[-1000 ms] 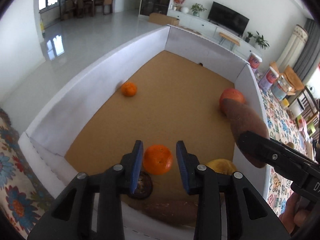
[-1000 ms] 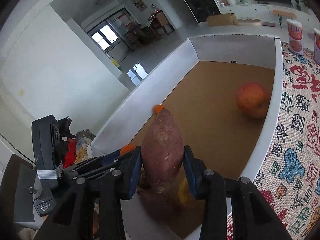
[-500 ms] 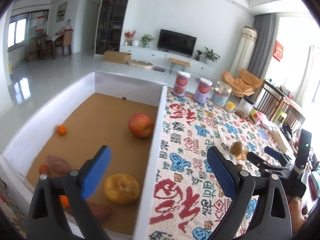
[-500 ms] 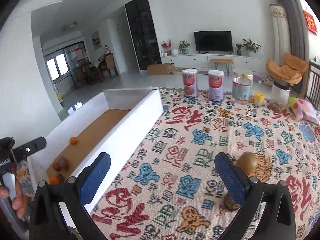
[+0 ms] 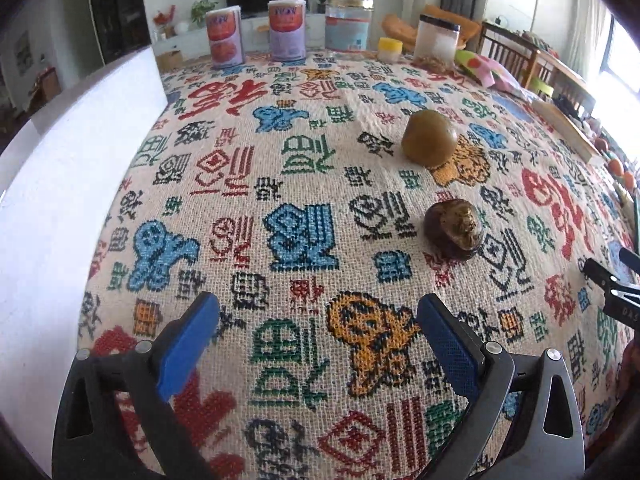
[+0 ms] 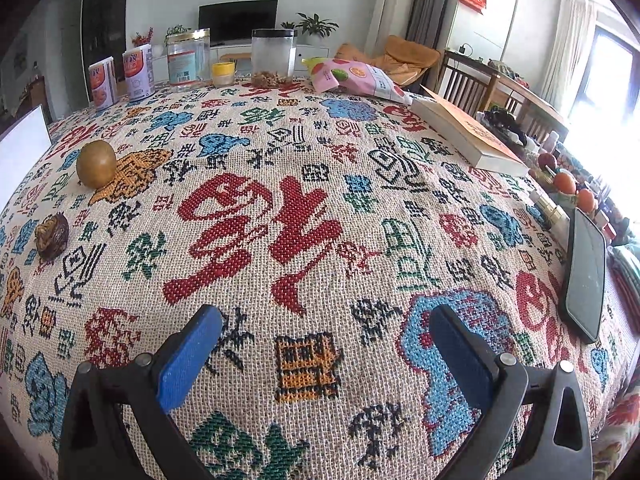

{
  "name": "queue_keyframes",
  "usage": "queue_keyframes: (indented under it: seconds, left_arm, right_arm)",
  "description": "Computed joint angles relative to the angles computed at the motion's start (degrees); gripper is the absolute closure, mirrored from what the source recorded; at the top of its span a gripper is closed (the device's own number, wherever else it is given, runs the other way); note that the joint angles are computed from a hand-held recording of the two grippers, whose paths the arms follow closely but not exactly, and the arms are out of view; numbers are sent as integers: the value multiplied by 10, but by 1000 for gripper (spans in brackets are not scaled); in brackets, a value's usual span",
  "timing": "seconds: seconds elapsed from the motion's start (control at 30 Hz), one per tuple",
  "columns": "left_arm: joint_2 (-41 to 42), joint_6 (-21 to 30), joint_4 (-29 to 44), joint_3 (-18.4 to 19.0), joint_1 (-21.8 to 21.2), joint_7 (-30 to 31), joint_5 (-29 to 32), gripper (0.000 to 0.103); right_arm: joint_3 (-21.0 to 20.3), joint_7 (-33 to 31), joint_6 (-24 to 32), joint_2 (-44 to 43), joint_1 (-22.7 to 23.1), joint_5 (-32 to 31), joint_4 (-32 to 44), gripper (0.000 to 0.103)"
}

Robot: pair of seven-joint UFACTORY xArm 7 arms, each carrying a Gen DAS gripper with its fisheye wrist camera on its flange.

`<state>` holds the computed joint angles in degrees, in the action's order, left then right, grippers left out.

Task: Organize fruits
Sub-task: 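Withdraw both tools from the box back over the table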

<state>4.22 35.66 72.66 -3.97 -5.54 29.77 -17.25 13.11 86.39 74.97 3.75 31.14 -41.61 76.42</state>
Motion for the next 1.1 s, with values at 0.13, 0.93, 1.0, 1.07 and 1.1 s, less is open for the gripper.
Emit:
queue_keyframes:
  seconds: [0.13,0.93,1.0,1.07,1.1]
  left_arm:
    - [0,-25,-15,0,-3,-31,17,3]
    - [2,-43,-21,-3,-5,-40,21,0]
    - [3,-43,-21,-3,-5,-39,21,0]
    - [3,-43,-21,-3,-4,-39,20,0]
    - [3,-43,-21,-3,-4,-39,20,0]
  right_arm:
    - [-2,-3,-7,11,-1,16,13,0]
    - [-1,24,-78,-19,-26,43,-32,0]
    - [-1,24,-78,-19,-26,43,-32,0]
    - [-1,24,-79,-19,-27,43,-33,0]
    - [0,24,-78,-19,-27,43,-32,0]
